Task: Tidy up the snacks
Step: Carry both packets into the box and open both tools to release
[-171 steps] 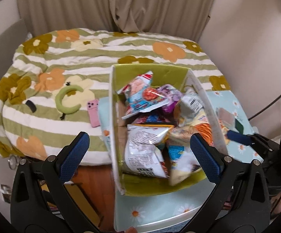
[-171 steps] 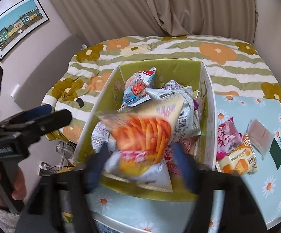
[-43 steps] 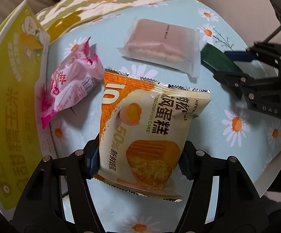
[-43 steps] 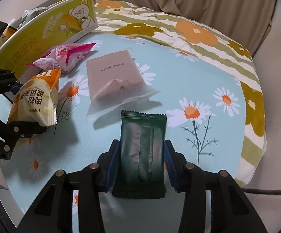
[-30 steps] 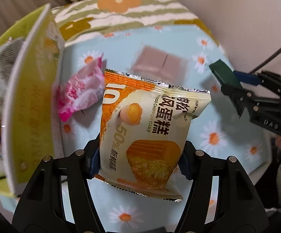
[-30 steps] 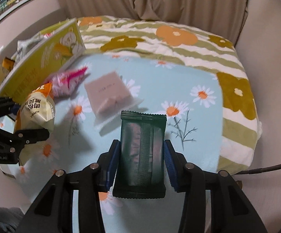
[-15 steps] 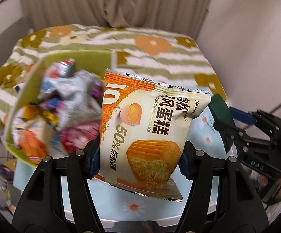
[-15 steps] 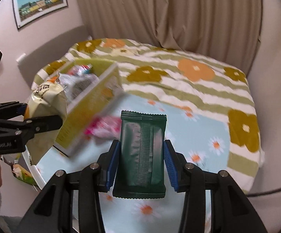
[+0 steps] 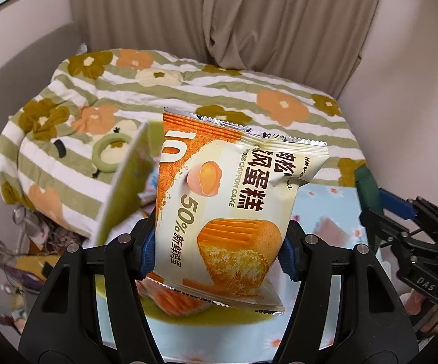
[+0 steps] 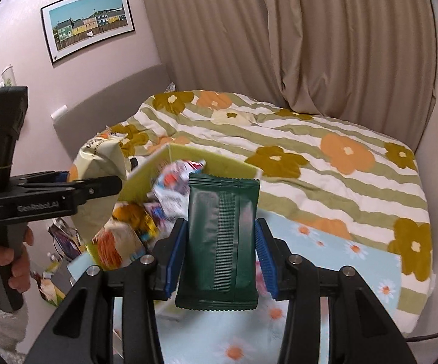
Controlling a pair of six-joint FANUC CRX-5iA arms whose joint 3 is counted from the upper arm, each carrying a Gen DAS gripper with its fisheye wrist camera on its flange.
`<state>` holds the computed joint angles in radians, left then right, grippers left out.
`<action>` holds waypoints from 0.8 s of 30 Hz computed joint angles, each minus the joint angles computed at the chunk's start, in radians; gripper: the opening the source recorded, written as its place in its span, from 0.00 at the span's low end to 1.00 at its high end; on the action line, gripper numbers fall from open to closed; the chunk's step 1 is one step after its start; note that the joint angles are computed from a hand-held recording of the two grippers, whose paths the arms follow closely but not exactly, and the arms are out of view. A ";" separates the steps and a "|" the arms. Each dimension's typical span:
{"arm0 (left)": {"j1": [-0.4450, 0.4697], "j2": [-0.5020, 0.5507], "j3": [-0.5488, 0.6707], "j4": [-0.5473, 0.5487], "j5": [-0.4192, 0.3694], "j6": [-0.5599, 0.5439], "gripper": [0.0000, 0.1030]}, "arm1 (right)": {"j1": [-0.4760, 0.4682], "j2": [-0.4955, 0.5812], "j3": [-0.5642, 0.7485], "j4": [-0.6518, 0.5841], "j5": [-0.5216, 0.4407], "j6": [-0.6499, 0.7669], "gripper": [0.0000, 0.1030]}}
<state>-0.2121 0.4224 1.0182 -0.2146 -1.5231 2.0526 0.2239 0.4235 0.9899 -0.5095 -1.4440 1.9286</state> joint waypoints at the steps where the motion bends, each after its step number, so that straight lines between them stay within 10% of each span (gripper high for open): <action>1: 0.022 0.010 0.009 0.019 -0.005 -0.021 0.58 | 0.015 0.006 0.011 0.012 0.003 -0.018 0.40; 7: 0.144 0.069 0.016 0.152 -0.009 -0.155 0.61 | 0.116 0.073 0.100 0.106 0.017 -0.164 0.40; 11: 0.191 0.091 0.001 0.203 0.010 -0.241 0.99 | 0.163 0.111 0.138 0.164 0.019 -0.236 0.40; 24: 0.256 -0.019 -0.242 0.307 0.129 -0.400 0.99 | 0.252 0.219 0.264 0.304 -0.043 -0.423 0.40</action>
<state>0.0443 0.4036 0.7766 0.0924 -1.3943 1.6530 0.4761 0.6425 1.2540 -0.2056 -1.4865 1.5059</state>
